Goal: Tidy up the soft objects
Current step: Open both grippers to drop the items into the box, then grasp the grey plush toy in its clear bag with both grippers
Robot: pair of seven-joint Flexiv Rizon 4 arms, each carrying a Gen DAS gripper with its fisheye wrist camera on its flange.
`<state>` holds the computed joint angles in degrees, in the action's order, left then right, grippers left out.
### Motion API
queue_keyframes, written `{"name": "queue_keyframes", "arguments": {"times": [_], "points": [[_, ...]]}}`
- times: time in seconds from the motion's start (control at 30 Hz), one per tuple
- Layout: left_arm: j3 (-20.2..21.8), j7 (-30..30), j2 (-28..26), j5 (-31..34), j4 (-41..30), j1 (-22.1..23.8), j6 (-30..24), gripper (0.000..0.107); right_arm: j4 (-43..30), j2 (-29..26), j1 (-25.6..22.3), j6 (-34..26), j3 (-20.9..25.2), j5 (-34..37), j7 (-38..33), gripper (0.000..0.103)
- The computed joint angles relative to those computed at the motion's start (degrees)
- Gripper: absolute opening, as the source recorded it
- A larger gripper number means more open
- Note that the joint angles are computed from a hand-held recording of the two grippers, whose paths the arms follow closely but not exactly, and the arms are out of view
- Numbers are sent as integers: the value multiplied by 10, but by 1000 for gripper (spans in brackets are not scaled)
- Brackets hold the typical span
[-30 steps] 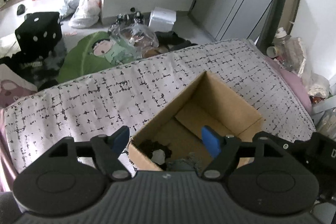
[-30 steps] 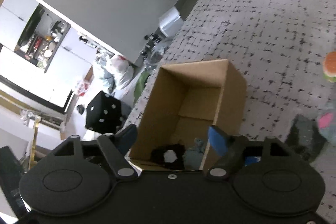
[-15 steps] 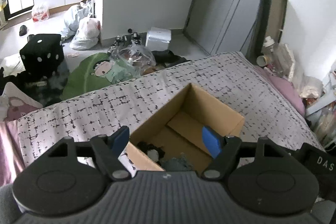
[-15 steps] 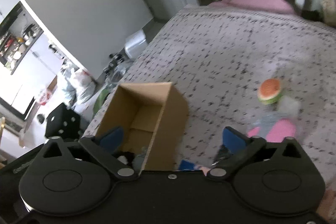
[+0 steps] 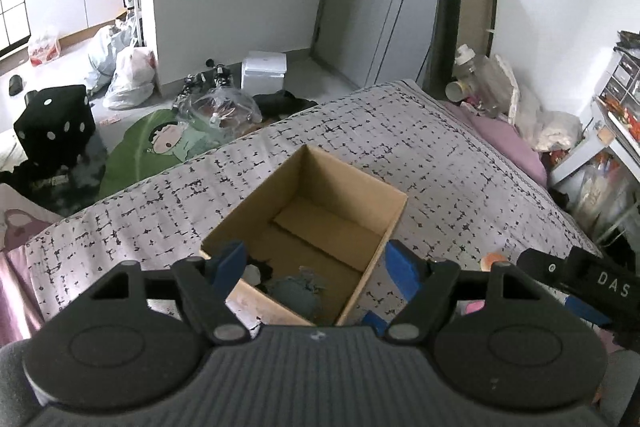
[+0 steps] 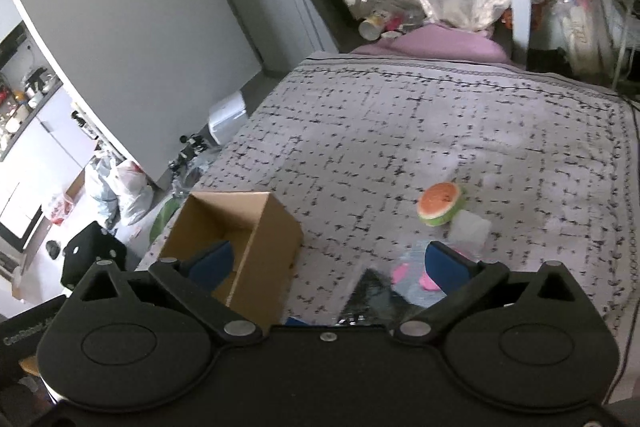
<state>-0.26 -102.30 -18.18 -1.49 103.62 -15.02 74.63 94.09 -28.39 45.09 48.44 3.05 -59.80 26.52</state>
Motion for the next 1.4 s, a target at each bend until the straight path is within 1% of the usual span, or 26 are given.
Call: {"name": "queue_keyframes", "arguments": {"times": [0.2,0.3,0.43,0.63,0.7,0.73,0.8,0.9,0.97,1.03,1.1,1.13,1.17,1.2,1.23,1.3,1.4], "points": [[4,-16,3,20,-5,-15,-11,75,40,25,-6,-8,4,-15,38,103],[2,-19,1,27,-6,-19,-13,75,64,36,-18,10,11,-17,70,103],[-2,-17,-6,34,-12,-27,-16,75,76,42,-28,14,16,-15,86,103],[-12,-6,-18,32,-18,-37,-13,75,106,57,-49,59,16,-31,135,103],[-16,0,-22,28,-20,-39,-15,75,118,63,-54,69,12,-49,165,102],[-19,4,-25,27,-21,-41,-13,75,124,66,-57,75,9,-64,183,99],[-19,12,-31,27,-23,-44,-9,75,131,68,-66,85,11,-74,196,93],[-15,6,-41,23,-32,-51,-14,75,139,70,-78,104,9,-99,226,82],[-19,7,-48,15,-37,-51,-12,75,145,70,-86,117,7,-117,251,77],[-21,9,-57,14,-47,-56,-13,75,152,69,-97,136,6,-127,281,68],[-25,12,-67,8,-55,-58,-11,75,159,64,-112,181,-1,-155,340,59],[-28,14,-71,3,-58,-59,-10,75,163,58,-122,213,-6,-173,377,55],[-31,18,-77,-2,-62,-58,-11,74,165,53,-130,235,-8,-180,407,53],[-33,19,-83,-7,-68,-59,-13,74,169,50,-134,246,-8,-178,431,49],[-33,20,-89,-10,-74,-61,-16,73,172,47,-136,250,-9,-177,451,46],[-38,22,-100,-20,-84,-62,-22,72,176,47,-134,241,-9,-169,466,44],[-43,22,-116,-37,-95,-64,-26,68,176,45,-126,207,-2,-135,461,44]]}}
